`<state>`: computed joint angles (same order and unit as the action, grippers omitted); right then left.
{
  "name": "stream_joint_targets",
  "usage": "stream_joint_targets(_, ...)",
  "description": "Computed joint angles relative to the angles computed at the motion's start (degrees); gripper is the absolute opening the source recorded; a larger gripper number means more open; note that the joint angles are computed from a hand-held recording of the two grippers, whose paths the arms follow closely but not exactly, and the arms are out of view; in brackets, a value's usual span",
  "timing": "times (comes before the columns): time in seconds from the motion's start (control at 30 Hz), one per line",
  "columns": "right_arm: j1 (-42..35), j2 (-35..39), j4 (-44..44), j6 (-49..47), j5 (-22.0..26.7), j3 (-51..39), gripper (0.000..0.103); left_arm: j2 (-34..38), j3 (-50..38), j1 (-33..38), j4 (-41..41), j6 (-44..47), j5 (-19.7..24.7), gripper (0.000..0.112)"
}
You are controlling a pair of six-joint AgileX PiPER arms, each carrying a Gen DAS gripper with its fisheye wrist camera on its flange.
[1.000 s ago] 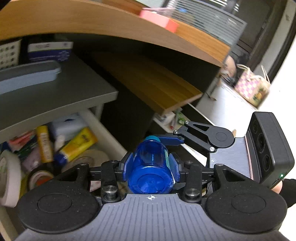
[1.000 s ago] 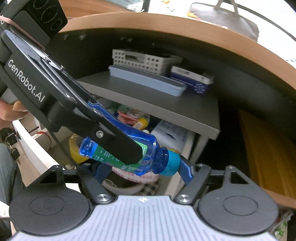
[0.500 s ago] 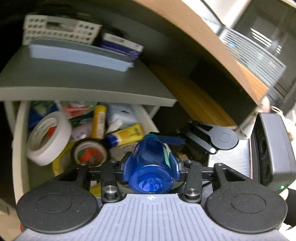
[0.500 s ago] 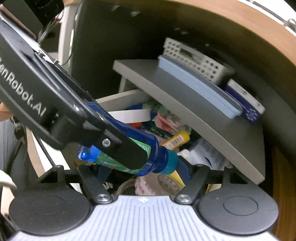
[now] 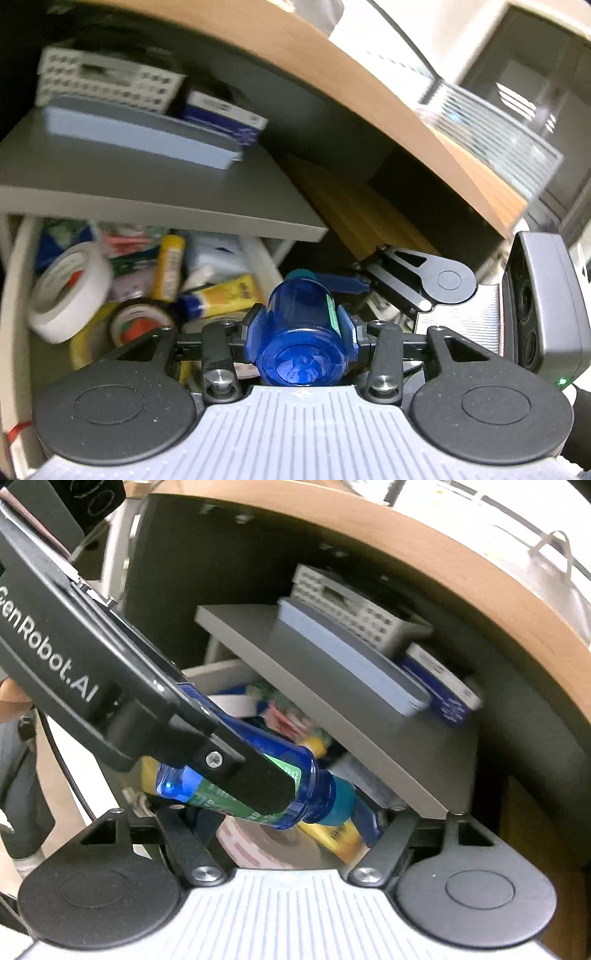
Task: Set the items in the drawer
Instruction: 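Carry the blue bottle with both tools back toward the open white drawer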
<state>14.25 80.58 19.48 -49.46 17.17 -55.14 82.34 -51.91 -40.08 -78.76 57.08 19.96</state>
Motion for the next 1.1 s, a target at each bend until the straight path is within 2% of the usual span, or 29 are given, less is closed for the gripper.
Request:
stream_joint_targets(0.33, -12.08, -8.75, 3.92, -5.37, 2.31, 5.25, 0.078, 9.20, -15.69, -9.50, 20.74, -17.69, 1.11, 0.045)
stream_joint_targets(0.57, -25.64, -13.59, 17.31, -20.33, 6.30, 8.09, 0.078, 17.30, -28.36, -14.78, 29.99, -25.91, 5.10, 0.045)
stream_joint_targets(0.83, -44.65, -15.95, 31.23, -38.02, 14.77, 9.48, 0.078, 27.00, -43.83, -20.53, 38.91, -33.10, 10.80, 0.045)
stream_joint_targets(1.1, -60.57, -13.35, 39.57, -50.41, 21.31, 8.55, 0.078, 40.19, -66.93, -25.61, 49.36, -41.69, 20.42, 0.045)
